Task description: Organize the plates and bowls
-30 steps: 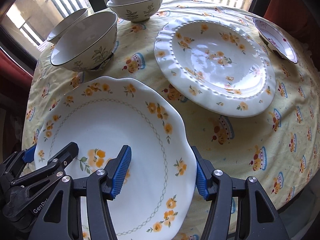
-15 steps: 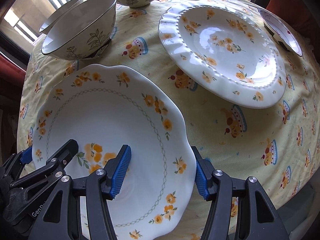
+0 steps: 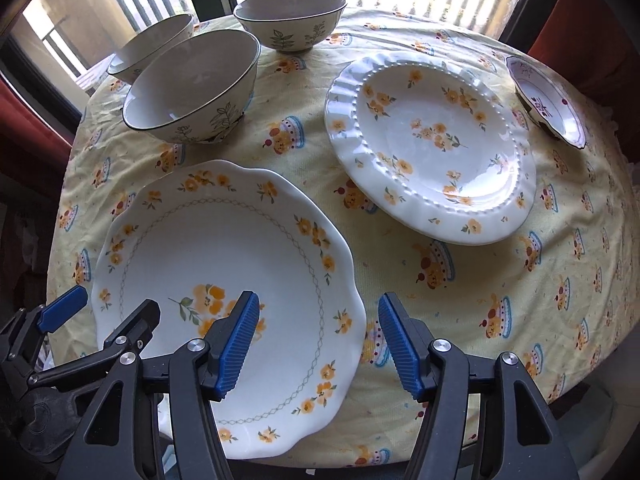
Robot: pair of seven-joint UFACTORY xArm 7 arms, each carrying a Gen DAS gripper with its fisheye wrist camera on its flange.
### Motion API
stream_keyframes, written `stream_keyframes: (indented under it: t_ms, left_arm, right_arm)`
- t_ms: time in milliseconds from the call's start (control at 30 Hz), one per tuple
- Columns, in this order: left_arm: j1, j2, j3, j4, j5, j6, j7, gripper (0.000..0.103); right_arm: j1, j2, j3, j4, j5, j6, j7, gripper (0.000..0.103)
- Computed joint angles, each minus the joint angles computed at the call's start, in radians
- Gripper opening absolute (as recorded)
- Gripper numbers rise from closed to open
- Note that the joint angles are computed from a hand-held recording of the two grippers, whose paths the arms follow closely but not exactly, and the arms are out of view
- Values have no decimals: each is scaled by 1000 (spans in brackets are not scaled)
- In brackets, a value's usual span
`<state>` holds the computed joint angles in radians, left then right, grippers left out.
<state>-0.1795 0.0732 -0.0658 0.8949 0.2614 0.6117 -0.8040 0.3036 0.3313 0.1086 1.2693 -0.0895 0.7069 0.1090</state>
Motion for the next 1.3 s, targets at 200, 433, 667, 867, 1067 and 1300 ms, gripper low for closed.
stream_keyframes:
  t_ms: [200, 433, 667, 867, 1067, 1300]
  left_arm:
    - [1, -30, -4, 11, 22, -14, -11, 83]
    - [-19, 9, -9, 82, 64, -11, -67, 83]
    - [-73, 106, -5, 222, 112, 47, -164, 83]
    - [-128, 215, 14, 383, 115, 117, -221, 83]
    - [-172, 338, 35, 560, 110, 193, -245, 83]
    - [-207, 504, 67, 780, 88, 267, -237, 83]
  right_arm:
    - [-31, -41, 0, 6, 31, -4, -45, 66]
    - [-51, -59, -16, 4, 26, -12, -48, 66]
    - [-124, -20, -6, 65, 135, -3, -187, 66]
    - [-175, 53, -10, 181, 189, 27, -301, 66]
    - [-218, 174, -14, 353, 223, 107, -382, 66]
    - [-246, 340, -18, 576, 235, 187, -424, 66]
